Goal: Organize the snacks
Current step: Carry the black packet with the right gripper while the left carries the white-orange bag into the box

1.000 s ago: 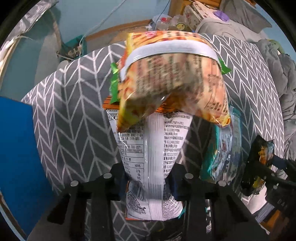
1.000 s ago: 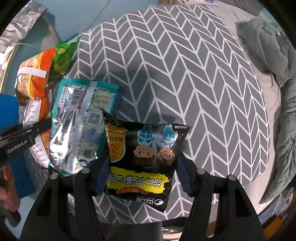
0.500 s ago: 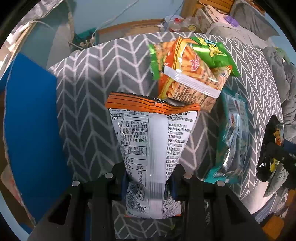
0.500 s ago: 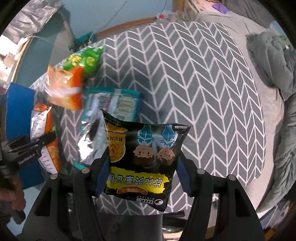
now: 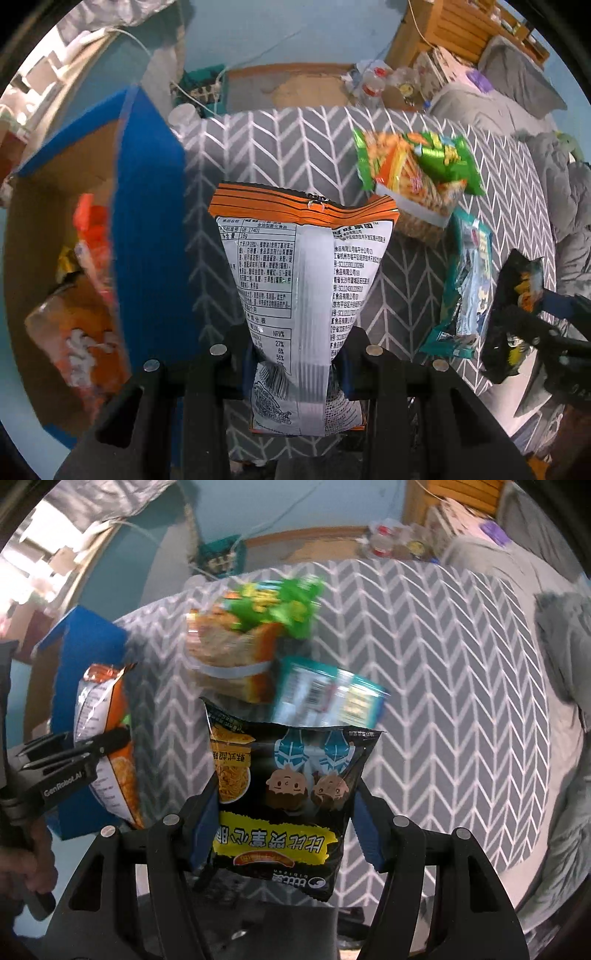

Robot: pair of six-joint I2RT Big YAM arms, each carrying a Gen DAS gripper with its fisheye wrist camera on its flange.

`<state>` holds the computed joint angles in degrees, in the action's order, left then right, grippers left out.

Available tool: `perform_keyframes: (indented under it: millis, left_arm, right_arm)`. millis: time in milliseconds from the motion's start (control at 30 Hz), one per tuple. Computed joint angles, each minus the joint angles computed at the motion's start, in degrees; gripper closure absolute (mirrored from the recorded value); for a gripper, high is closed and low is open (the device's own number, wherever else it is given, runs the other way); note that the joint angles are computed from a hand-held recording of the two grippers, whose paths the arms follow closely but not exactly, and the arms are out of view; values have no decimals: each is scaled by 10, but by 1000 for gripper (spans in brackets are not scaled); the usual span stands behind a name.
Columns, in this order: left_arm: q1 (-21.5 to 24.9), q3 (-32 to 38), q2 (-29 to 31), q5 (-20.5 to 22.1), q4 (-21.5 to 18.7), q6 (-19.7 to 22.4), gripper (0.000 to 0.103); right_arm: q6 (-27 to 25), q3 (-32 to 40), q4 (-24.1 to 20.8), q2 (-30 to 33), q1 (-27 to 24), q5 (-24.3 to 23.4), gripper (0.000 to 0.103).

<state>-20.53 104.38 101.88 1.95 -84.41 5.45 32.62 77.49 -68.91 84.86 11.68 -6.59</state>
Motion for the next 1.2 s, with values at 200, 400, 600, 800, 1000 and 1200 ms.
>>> perform_keyframes:
  millis: [200,400,600,800,1000,1200]
  left_arm:
    - [24,24,-13,5,-15,2,68]
    - [57,52,-20,15,-33,-6,68]
    - [93,64,-25,18,-36,-21,68]
    - [130,56,-33,7,-30,-37,68]
    - [167,46,-38,-4,-26,-47,68]
    - [192,44,-35,-13,-26,-55,68]
  right_arm:
    - [-8,47,-1,30,35,-5,39]
    - [-23,113,-7,68,61,-13,39]
    - [-41,188,-16,113,85,-27,39]
    - [-63,271,-33,162,109,-39,39]
    - [-81,356,-55,213,131,-53,39]
    - [-96,429,-78,263,149,-65,39]
